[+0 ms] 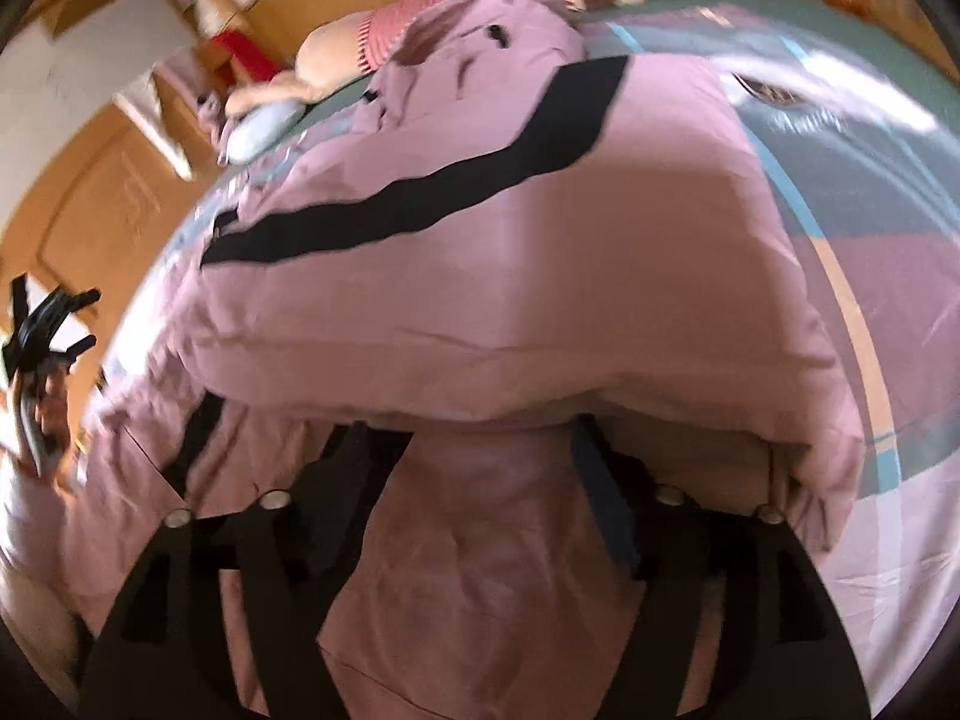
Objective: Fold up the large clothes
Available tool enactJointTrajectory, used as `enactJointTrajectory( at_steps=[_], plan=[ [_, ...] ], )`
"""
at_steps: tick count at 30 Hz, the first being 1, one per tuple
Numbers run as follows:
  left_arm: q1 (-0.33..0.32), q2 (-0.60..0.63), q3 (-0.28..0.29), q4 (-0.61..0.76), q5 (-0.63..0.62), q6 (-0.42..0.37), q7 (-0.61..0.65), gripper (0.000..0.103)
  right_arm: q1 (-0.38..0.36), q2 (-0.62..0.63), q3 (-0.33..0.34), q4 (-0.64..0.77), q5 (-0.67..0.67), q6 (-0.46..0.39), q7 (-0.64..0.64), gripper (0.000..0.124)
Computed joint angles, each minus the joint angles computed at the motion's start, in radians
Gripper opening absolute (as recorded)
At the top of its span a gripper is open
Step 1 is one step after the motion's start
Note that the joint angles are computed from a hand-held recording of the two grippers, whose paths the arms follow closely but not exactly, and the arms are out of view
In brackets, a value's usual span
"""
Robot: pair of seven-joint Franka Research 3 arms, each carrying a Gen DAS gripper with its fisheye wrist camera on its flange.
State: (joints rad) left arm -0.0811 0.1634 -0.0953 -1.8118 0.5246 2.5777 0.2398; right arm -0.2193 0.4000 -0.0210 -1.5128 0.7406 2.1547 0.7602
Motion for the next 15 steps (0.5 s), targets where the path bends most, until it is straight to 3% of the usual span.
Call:
enactJointTrajectory(
  at_steps=[3, 4, 5, 9, 12, 13, 15],
  plan=[
    [0.057, -0.053, 0.039, -0.175, -0.047, 0.247, -0.085, 0.095, 0.004, -0.005, 0.004, -0.017, -0.002, 0.018, -0.035, 0.083],
    [0.089, -0.053, 0.025, -0.204, -0.129, 0.282, -0.031, 0.095, 0.003, -0.004, 0.005, -0.018, 0.002, 0.019, -0.043, 0.085],
    [0.107, -0.047, 0.015, -0.208, -0.198, 0.263, 0.026, 0.095, 0.001, -0.004, 0.006, -0.02, 0.008, 0.018, -0.051, 0.086],
    [0.119, -0.028, 0.023, -0.212, -0.235, 0.217, 0.041, 0.096, -0.012, 0.001, 0.007, -0.014, 0.037, -0.002, -0.061, 0.086],
    [0.107, -0.013, 0.043, -0.196, -0.177, 0.221, 0.012, 0.097, -0.011, 0.005, 0.008, -0.009, 0.04, -0.006, -0.067, 0.088],
    [0.108, -0.004, 0.041, -0.182, -0.172, 0.228, 0.024, 0.095, -0.011, 0.004, 0.008, -0.011, 0.041, -0.005, -0.073, 0.089],
    [0.119, 0.022, 0.028, -0.153, -0.209, 0.241, 0.071, 0.073, -0.009, 0.0, 0.008, -0.016, 0.042, 0.0, -0.077, 0.09]
  ],
)
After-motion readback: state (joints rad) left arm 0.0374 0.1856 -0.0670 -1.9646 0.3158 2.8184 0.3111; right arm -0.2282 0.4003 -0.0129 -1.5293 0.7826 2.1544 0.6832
